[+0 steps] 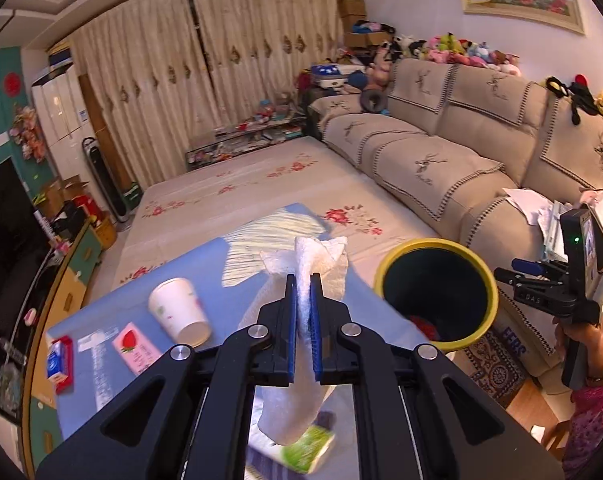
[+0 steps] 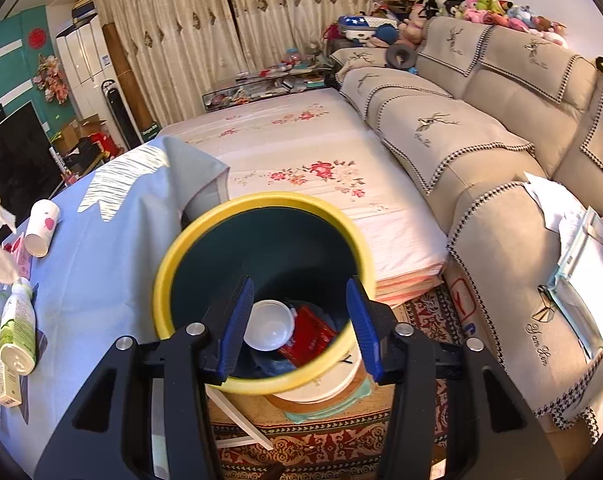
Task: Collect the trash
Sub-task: 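Carry the white towel over the bin with the left tool and release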
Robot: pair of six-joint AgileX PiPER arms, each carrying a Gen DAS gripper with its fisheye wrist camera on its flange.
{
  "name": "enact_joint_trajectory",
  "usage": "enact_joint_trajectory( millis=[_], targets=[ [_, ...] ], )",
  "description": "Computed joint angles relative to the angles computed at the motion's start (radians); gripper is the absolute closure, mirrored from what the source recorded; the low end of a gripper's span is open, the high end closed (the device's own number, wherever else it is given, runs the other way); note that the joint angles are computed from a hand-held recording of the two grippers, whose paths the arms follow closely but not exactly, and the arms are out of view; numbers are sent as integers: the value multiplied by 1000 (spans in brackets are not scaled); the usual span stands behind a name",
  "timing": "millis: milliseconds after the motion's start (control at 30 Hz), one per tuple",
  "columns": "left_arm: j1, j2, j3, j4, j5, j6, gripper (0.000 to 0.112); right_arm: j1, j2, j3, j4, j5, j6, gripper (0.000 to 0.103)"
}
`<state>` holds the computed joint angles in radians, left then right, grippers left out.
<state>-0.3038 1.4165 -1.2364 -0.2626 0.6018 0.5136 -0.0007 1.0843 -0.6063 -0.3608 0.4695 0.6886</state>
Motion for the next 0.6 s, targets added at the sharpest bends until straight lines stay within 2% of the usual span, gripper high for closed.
enact_joint_trajectory(
  millis=[167,333,500,600],
  targets=[
    [-170,88,-66,105,-22,-142,106,-106,-41,44,121,-11,-163,57],
    [-298,251,-200,181,-5,-250,106,-222,-70,87,272,-28,-353,57],
    [-393,437,-352,267,23,-343,105,-332,-75,116,440,-39,-562,57],
    [-420,525,-419,266,40,-356,105,-369,-77,130,499,-39,-636,57]
  ],
)
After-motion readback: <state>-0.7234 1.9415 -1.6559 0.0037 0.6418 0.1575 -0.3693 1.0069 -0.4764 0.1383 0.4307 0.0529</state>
